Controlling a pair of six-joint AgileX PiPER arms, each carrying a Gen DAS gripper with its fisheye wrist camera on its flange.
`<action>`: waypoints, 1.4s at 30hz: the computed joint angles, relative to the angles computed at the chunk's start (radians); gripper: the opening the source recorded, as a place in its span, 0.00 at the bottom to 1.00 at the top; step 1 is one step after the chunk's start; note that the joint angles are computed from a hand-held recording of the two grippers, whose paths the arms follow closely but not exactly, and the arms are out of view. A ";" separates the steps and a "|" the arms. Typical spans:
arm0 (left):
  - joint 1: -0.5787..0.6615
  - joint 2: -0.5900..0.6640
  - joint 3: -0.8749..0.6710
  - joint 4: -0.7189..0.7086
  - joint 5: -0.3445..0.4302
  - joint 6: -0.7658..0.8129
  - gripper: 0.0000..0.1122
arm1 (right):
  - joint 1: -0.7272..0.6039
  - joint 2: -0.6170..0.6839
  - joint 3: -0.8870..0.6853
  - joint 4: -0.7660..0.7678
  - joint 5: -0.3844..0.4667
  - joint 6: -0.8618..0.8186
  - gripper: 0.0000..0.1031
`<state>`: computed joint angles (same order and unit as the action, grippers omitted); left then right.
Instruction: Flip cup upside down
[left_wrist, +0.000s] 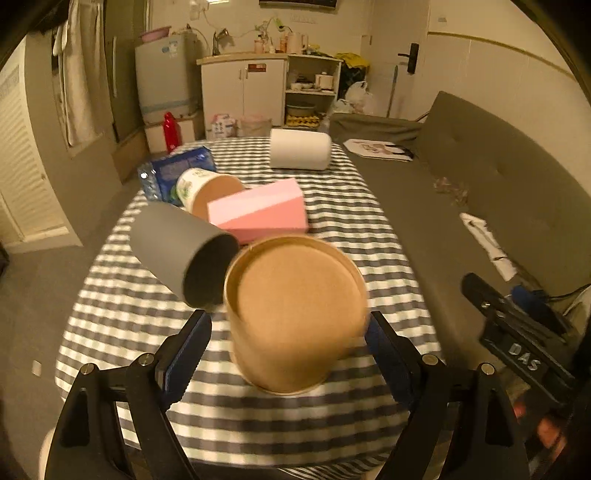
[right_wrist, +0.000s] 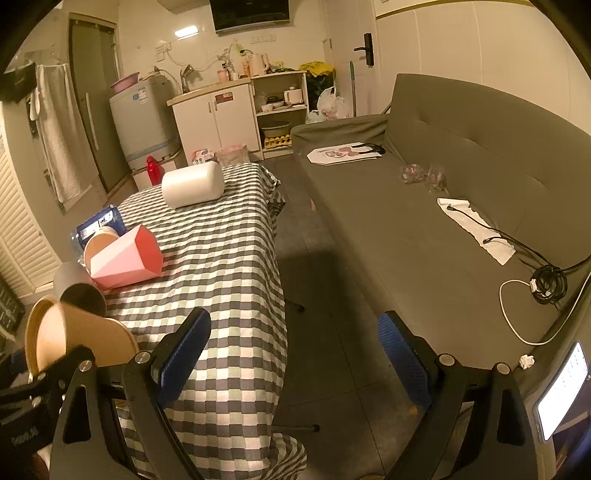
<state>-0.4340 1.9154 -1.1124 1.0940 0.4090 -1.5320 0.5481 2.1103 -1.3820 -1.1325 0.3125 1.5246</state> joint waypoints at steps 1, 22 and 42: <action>0.003 0.003 0.001 0.009 0.003 -0.004 0.78 | 0.000 0.002 -0.002 0.008 -0.001 -0.010 0.89; 0.041 0.119 -0.106 0.206 -0.074 -0.113 0.70 | -0.002 0.058 -0.081 0.155 0.008 -0.163 0.89; 0.039 0.095 -0.065 0.307 -0.074 -0.189 0.78 | 0.014 0.059 -0.105 0.128 0.010 -0.129 0.89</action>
<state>-0.3949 2.0102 -1.1769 1.4006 0.3346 -1.7208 0.5624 2.1688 -1.4865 -1.0045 0.3228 1.3955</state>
